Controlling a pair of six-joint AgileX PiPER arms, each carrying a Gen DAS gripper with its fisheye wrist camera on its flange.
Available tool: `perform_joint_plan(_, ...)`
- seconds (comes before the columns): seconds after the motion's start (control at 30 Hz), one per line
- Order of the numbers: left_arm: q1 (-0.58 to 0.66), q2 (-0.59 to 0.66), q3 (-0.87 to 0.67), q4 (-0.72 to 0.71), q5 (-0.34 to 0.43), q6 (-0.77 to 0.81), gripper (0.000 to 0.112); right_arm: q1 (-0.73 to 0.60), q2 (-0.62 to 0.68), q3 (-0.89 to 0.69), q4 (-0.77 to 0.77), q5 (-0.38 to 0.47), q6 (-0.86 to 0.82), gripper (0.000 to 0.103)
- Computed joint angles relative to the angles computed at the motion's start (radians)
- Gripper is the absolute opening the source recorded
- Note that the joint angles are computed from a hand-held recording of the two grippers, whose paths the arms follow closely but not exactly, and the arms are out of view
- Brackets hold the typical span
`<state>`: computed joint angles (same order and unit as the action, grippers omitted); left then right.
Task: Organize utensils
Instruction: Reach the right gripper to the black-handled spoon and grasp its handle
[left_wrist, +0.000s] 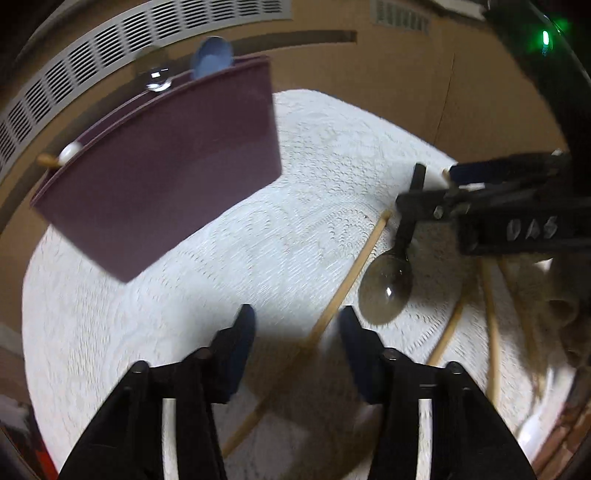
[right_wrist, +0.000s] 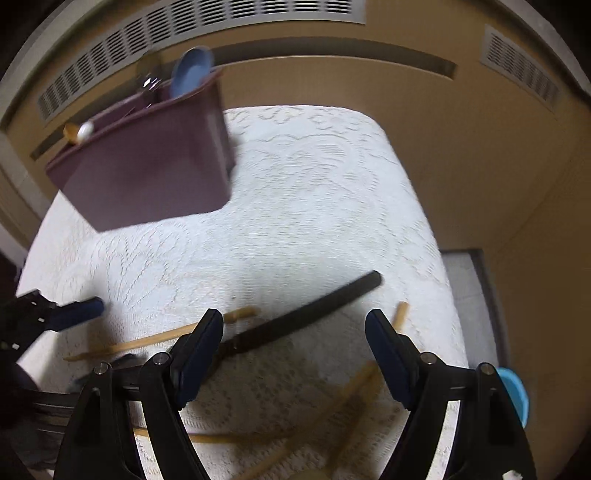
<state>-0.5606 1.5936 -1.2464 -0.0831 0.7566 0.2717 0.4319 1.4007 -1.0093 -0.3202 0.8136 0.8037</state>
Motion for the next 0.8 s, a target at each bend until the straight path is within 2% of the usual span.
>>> perform_joint_plan(0.07, -0.02, 0.005, -0.008, 0.025, -0.006, -0.022, 0.036, -0.035, -0.003, 0.009, 0.016, -0.011, 0.014, 0.077)
perform_joint_plan(0.13, -0.03, 0.005, -0.007, 0.027, -0.008, -0.025, 0.024, -0.084, 0.007, 0.008, 0.045, -0.021, 0.019, 0.077)
perform_joint_plan(0.23, -0.042, -0.022, 0.028, 0.076, -0.025, -0.066, 0.017, -0.121, 0.037, -0.006, 0.063, -0.033, 0.042, 0.077)
perform_joint_plan(0.5, 0.068, -0.155, 0.136, 0.151, -0.01, -0.169, 0.014, -0.085, 0.147, -0.097, 0.022, -0.039, 0.022, 0.074)
perform_joint_plan(0.53, 0.09, -0.169, 0.144, 0.138, -0.008, -0.166, 0.014, -0.069, 0.163, -0.112, -0.005, -0.03, 0.036, 0.07)
perform_joint_plan(0.6, 0.143, -0.19, 0.15, 0.068, 0.007, -0.117, 0.014, -0.035, 0.193, -0.142, -0.054, -0.012, 0.048, 0.053)
perform_joint_plan(0.67, 0.186, -0.206, 0.157, 0.016, 0.019, -0.078, 0.016, -0.009, 0.212, -0.169, -0.079, 0.001, 0.034, 0.029)
perform_joint_plan(0.7, 0.198, -0.207, 0.157, -0.001, 0.024, -0.067, 0.016, -0.006, 0.217, -0.18, -0.056, -0.004, 0.0, 0.022)
perform_joint_plan(0.8, 0.218, -0.204, 0.157, -0.038, 0.028, -0.036, 0.016, 0.021, 0.223, -0.198, -0.034, -0.001, -0.053, 0.014)
